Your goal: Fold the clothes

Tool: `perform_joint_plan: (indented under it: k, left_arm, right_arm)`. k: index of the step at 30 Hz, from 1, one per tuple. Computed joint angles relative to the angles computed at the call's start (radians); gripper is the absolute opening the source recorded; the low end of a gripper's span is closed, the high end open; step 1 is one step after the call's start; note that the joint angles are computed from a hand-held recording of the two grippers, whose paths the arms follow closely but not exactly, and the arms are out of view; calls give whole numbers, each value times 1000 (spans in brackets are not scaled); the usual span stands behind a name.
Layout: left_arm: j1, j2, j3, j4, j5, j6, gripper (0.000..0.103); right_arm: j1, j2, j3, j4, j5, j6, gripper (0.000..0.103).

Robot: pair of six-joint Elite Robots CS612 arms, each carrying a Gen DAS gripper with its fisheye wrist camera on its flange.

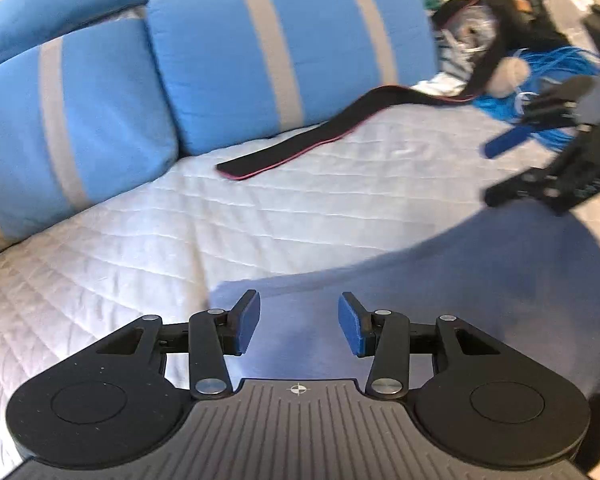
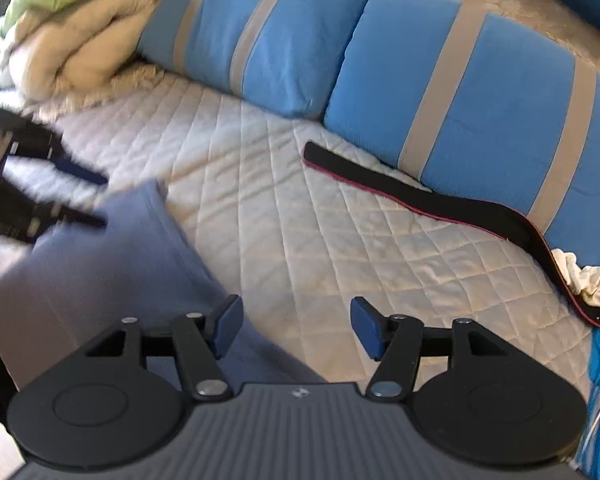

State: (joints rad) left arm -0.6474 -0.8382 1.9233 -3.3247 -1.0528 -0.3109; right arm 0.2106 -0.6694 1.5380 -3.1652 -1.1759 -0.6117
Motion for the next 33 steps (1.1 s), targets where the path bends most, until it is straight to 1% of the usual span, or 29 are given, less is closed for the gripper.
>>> perform_joint_plan:
  k: [2,4,6,8,9,11,13,15,18,22,23,25,29,31,33]
  left_arm:
    - [10,2,-10,33,14,-22,41]
    - [19,-10,-15,103,-1,-87,41]
    - [29,-21,-22,173,-18,-151,41]
    - [36,-34,-22,227,-45,-213,41]
    - [39,-40,-18,232,-68,-232,42]
    - [46,-40,-6,194,-111,-219,42]
    - [45,-33,-5,176,-98,-217,42]
    - [48,-26,-13,194,-89,-229,42]
    - [64,-27,-14,219,-135,-305,43]
    - [76,-38,-2,236,-190,-393,44]
    - [76,-40,2,233,-195,-403,44]
    - [72,-41,7,233,-191,-392,44]
    - [61,-40,10,238,-167,-363,44]
    - [58,-38,10,237,-157,-357,44]
    - [57,-36,11,233,-154,-352,44]
  right_arm:
    - [2,3,-3,-4,-25,18,73]
    - [2,9,-6,-28,-30,64,73]
    - [1,15,-7,-56,-5,107,72]
    - [0,18,-9,-59,51,117,70]
    - [0,19,-11,-51,79,116,67]
    - [6,21,-20,-15,126,103,65]
    - [19,24,-33,24,147,88,65]
    - [33,29,-41,26,150,77,65]
    - [53,42,-63,28,161,73,65]
    - [76,63,-107,73,172,96,65]
    - [82,70,-121,89,175,96,65]
    - [94,82,-147,115,184,90,65]
    - [121,117,-221,179,181,127,66]
    - [135,137,-268,240,182,151,67]
    - [148,155,-312,321,174,143,67]
